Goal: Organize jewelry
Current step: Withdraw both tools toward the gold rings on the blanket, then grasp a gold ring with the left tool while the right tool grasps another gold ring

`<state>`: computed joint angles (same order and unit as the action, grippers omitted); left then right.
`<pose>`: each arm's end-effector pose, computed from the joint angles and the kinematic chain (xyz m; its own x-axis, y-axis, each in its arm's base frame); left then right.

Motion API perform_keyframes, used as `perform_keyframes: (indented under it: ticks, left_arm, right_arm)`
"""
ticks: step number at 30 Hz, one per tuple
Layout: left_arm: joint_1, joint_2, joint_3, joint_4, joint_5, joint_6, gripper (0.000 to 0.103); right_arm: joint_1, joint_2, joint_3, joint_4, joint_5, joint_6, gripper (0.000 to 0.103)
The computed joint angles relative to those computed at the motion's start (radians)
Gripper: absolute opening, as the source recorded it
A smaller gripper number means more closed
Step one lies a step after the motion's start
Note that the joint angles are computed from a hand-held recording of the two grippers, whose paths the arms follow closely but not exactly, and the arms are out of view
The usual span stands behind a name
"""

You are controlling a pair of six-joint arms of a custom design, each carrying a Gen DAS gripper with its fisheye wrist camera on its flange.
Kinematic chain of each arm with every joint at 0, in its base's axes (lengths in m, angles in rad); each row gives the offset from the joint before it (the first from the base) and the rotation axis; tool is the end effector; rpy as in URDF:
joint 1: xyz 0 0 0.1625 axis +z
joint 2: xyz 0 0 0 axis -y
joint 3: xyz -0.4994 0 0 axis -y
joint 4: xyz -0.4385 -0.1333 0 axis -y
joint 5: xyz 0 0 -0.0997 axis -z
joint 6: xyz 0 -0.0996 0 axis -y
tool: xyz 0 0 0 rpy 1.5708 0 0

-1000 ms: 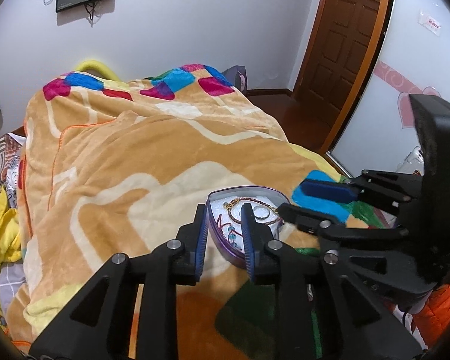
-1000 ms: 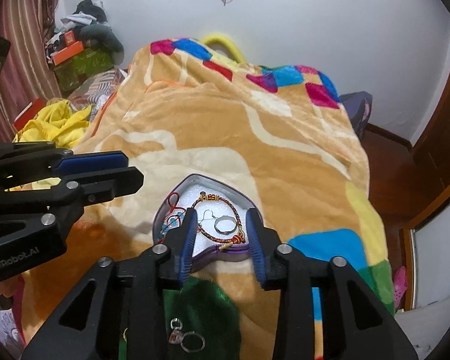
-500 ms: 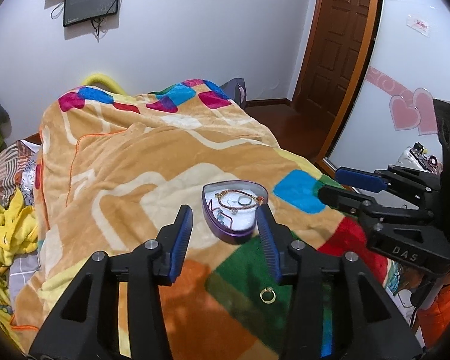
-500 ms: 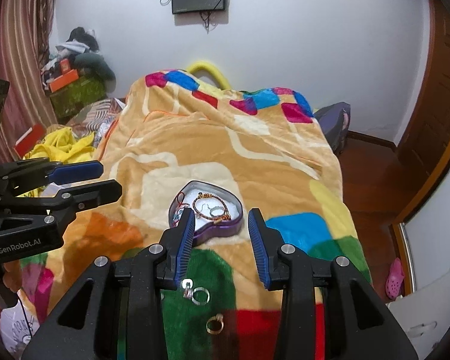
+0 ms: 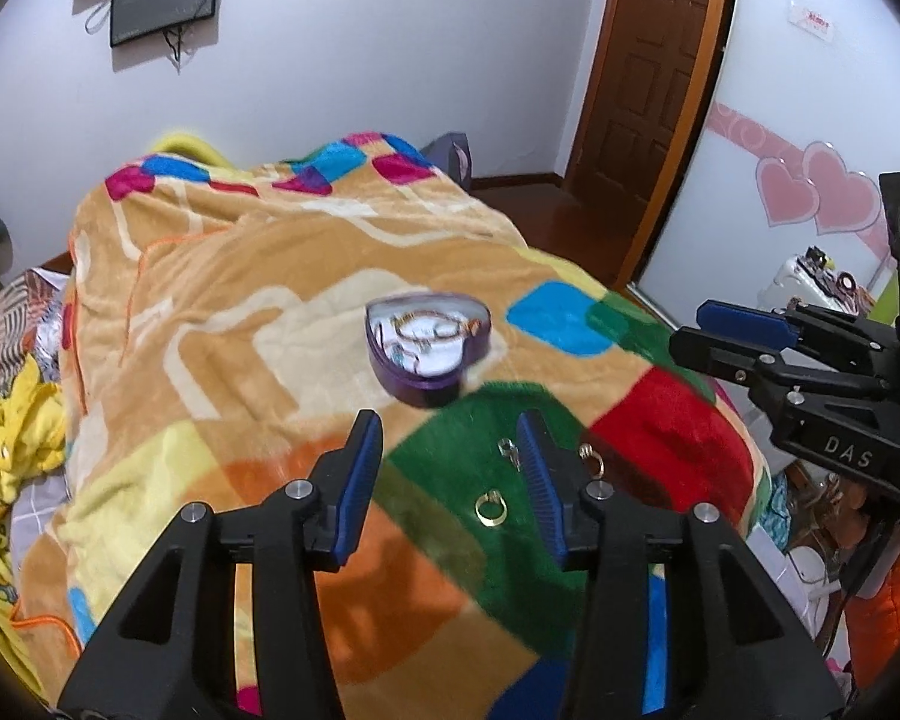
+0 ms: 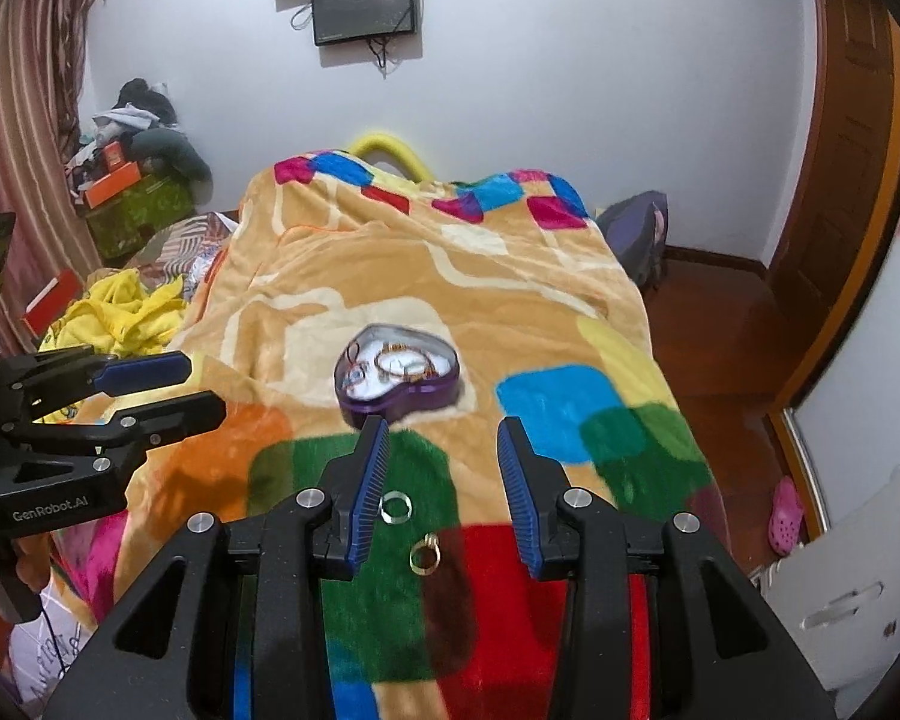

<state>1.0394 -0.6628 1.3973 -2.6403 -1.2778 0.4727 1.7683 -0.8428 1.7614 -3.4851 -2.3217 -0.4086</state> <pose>-0.2883 -0.8103 0.1186 -0.5598 0.7297 -0.3925 0.8238 0.5413 -0.1685 0.2041 -0.6871 0.2309 -0.7185 0.1716 0.6740 -0.4274 0.6555 -0.6226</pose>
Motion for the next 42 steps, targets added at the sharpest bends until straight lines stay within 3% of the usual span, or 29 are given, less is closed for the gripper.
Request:
perform_keyframes:
  ticks: [9,23,28,34,37,39,42]
  left_arm:
    - [0.014,0.012,0.024,0.063,0.007,-0.026,0.046]
    - [0.035,0.072,-0.010,0.158,0.022,-0.044,0.044]
    - [0.038,0.086,-0.020,0.145,0.023,-0.038,0.033]
    - [0.038,0.097,-0.030,0.152,0.017,-0.028,0.028]
    - [0.036,0.103,-0.032,0.148,0.020,-0.021,0.021]
    - [0.036,0.106,-0.033,0.144,0.023,-0.019,0.017]
    - [0.033,0.104,-0.028,0.136,0.027,-0.018,0.017]
  right_arm:
    - [-0.027,-0.023,0.060,0.066,-0.003,0.101,0.034]
    - [-0.087,-0.009,0.056,0.295,0.041,0.199,0.034]
    - [-0.094,0.003,0.057,0.251,0.052,0.166,0.034]
    - [-0.090,0.038,0.047,0.169,0.023,0.086,0.034]
    - [-0.090,0.045,0.045,0.146,0.024,0.069,0.028]
    - [-0.092,0.045,0.044,0.146,0.031,0.072,0.018]
    - [-0.092,0.044,0.042,0.150,0.037,0.080,0.018]
